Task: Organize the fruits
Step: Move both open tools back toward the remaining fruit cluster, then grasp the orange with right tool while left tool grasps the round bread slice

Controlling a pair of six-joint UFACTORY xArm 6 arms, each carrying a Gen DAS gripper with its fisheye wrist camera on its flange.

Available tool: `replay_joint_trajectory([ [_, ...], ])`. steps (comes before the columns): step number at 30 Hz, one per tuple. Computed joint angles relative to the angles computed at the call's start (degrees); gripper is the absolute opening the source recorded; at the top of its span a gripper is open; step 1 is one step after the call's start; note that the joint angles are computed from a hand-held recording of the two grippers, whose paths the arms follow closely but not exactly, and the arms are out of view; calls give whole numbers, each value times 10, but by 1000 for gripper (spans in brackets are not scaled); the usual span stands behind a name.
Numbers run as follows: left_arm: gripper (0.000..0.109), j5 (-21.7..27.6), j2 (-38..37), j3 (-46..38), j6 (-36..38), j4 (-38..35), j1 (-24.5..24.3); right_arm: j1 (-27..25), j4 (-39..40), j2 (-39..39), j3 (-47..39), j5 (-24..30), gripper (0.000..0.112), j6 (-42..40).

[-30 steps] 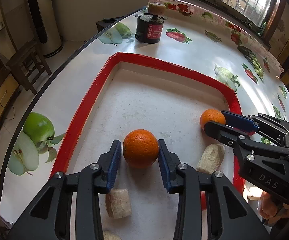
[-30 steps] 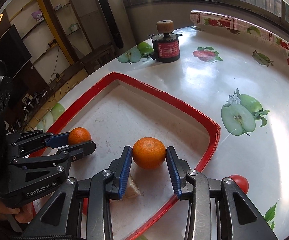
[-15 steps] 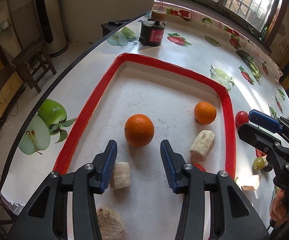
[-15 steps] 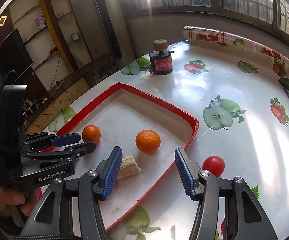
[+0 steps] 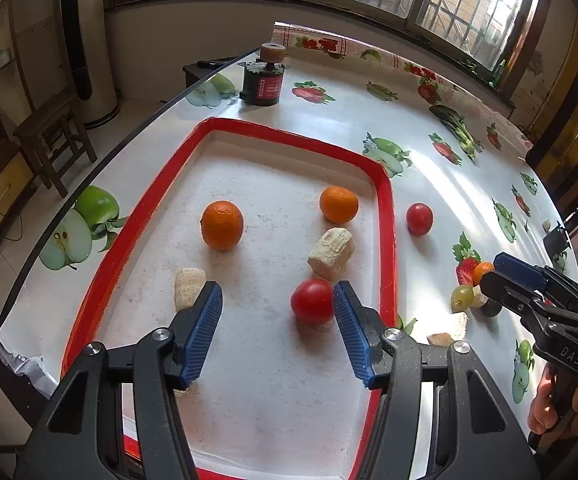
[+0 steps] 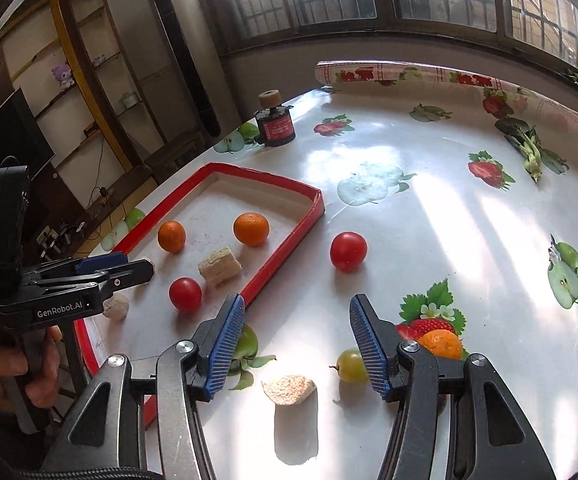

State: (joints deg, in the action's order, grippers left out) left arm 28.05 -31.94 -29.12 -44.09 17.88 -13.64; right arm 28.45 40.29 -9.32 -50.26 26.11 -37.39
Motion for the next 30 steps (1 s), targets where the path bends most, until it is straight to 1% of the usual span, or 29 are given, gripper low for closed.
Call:
replay_joint_trajectory([
  [7, 56, 2, -9, -4, -28, 13, -48, -43, -1, -47, 52, 5, 57, -1],
  [18, 56, -2, 15, -28, -52, 25, -115, -100, -1, -94, 104, 17, 57, -9],
  [24, 56, -14, 46, -46, -47, 15, -145, -119, 11, -98, 114, 16, 57, -21],
  [30, 56, -26, 98, -74, -30, -2, -166, -129, 33, -80, 105, 17, 57, -35],
])
